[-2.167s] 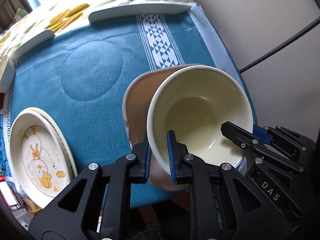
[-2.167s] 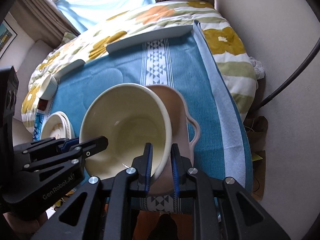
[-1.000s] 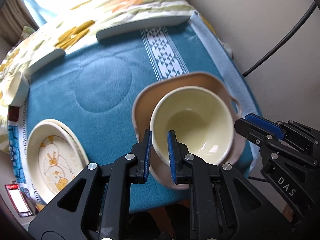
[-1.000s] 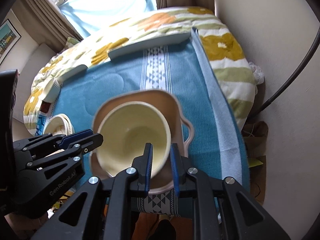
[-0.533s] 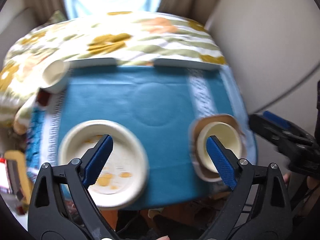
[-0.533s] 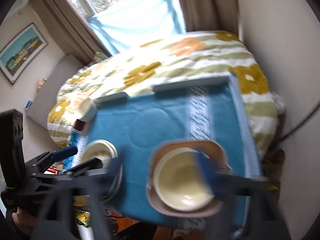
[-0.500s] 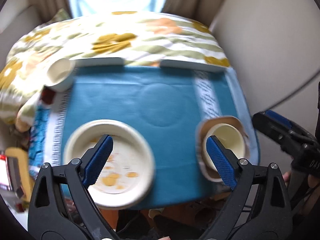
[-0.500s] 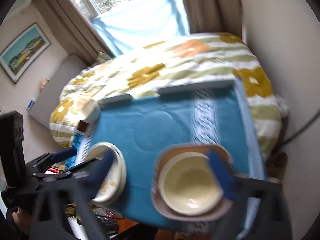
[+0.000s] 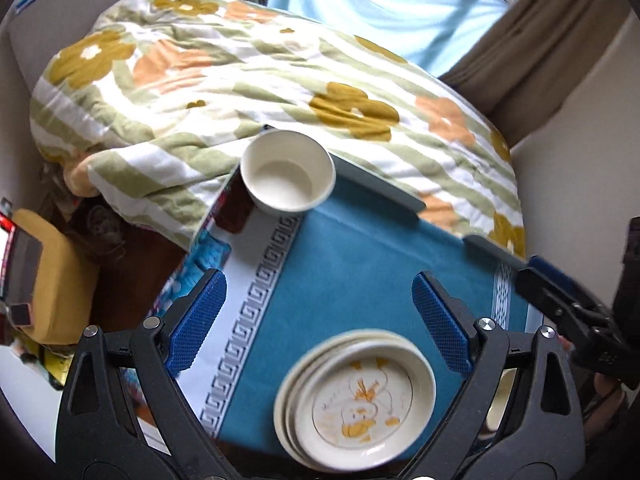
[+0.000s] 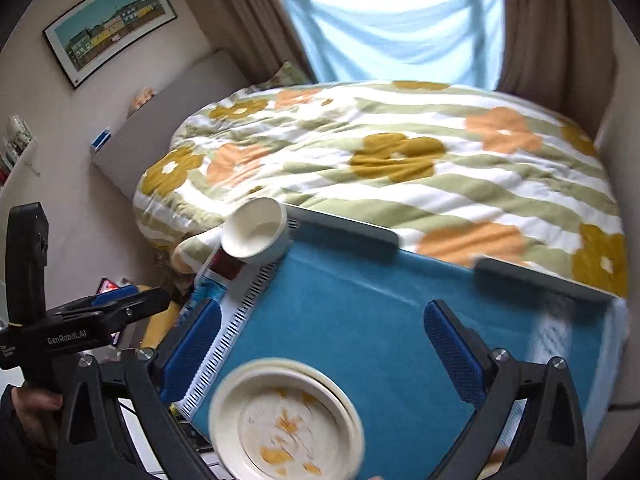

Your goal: Organize plates and bowls

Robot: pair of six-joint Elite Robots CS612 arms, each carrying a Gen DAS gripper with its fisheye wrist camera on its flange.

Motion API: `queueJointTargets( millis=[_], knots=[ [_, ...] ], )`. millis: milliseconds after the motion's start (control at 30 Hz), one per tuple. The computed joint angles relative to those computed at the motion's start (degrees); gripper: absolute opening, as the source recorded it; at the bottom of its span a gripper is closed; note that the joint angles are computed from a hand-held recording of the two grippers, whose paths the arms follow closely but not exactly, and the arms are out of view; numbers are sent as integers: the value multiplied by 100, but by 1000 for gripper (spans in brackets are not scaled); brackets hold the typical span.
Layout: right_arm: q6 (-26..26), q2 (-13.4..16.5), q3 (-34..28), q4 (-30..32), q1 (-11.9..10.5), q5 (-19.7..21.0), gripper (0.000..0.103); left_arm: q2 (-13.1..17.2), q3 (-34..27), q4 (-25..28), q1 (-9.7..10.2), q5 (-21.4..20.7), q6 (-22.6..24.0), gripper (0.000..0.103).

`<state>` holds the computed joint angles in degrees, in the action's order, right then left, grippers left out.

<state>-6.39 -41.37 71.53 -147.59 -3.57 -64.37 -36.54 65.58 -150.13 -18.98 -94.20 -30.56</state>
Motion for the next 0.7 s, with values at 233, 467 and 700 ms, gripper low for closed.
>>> queueJointTargets(
  millis=[233,467,700],
  knots=[
    [47,1265,-2035,1489,319,1,101,997,-1558,1165,281,-671,105,53],
    [-132,2178,-3504,2811,444,82,65,1807,-2821,1988,388,-891,111,41],
    [-65,2608,-4148,3190,472,358,48,2126,-3281,2188,429,-745,81,31]
  ],
)
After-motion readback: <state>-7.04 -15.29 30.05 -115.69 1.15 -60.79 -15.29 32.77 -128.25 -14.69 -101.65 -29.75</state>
